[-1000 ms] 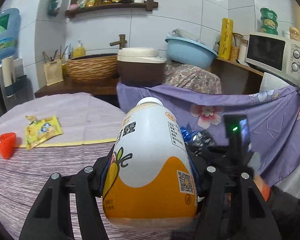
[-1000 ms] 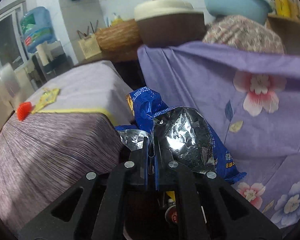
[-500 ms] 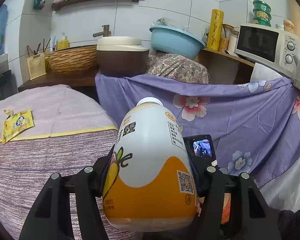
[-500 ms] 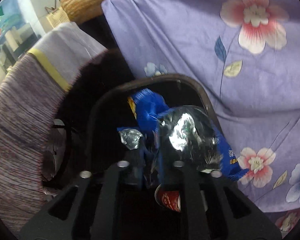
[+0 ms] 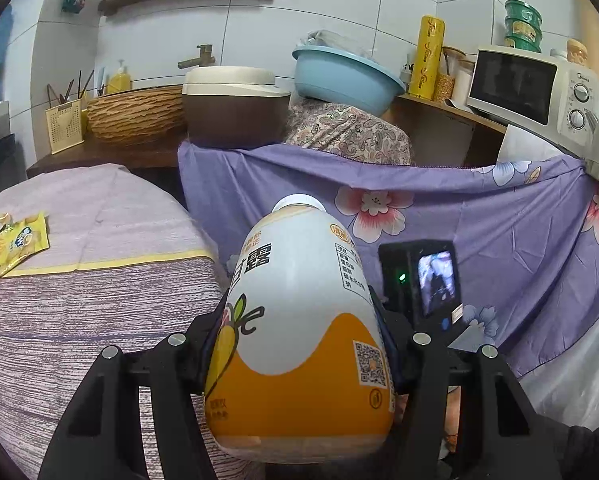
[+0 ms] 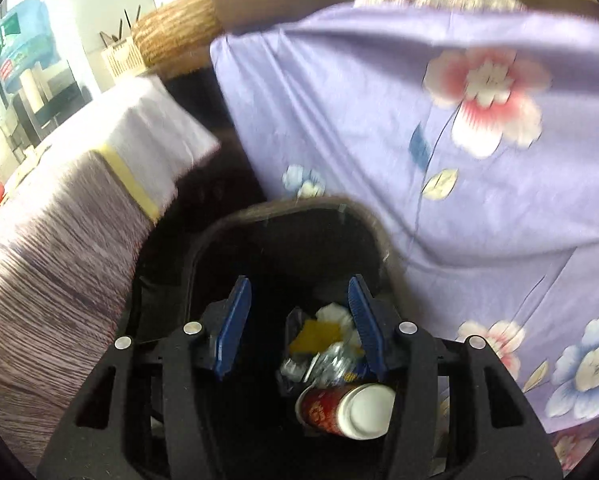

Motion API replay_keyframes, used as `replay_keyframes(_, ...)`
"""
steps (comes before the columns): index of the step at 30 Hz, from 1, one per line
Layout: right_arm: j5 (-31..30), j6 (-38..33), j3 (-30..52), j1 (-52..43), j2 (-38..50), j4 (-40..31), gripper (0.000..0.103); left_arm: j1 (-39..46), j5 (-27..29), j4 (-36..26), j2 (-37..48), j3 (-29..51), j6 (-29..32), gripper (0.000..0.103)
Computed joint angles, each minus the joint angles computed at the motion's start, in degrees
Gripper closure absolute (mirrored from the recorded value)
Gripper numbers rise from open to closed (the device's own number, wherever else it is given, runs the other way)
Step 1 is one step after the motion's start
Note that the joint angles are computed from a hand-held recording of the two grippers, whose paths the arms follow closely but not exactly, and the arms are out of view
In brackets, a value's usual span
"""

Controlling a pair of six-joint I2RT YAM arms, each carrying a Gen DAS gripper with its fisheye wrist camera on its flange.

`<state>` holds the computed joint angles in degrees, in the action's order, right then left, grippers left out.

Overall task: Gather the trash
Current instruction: 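Lower the white-orange bottle into the black bin and open the left gripper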

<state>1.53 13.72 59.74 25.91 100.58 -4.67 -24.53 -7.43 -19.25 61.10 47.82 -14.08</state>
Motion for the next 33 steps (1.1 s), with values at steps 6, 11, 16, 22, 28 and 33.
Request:
replay_keyframes(6, 4.5, -2.8, 0.3, -1.5, -6.2, -1.6, 0.051, -1.6, -1.5, 2.5, 2.5, 0.1, -1.4, 0.042)
replay_keyframes(11, 6.5, -4.9, 0.9, -3.9, -11.0, -2.4, 0.048, -3.4, -3.0, 5.2, 6.3, 0.1, -3.7, 0.042)
replay_keyframes(16, 8.5, -7.0, 3.5, -5.4, -12.7, -2.8, 0.042, -5.0, -4.9, 8.6, 11.1, 0.6, -5.2, 0.042)
replay_keyframes(22, 8.8, -8.1, 4.6, -7.5, -15.2, -3.9, 0.039, -6.5, -5.8, 11.3, 17.7, 2.1, -7.4, 0.042)
replay_keyframes(28, 7.5, -7.9, 2.9, -10.2, -17.4, -4.6, 0.039, -8.6, -6.2, 12.9, 23.0, 2.4, -8.9, 0.042)
replay_keyframes(33, 6.5, -7.6, 1.3, -11.7, -18.6, -4.7, 0.039, -9.0, -5.0, 14.5, 29.4, 3.4, -10.6, 0.042)
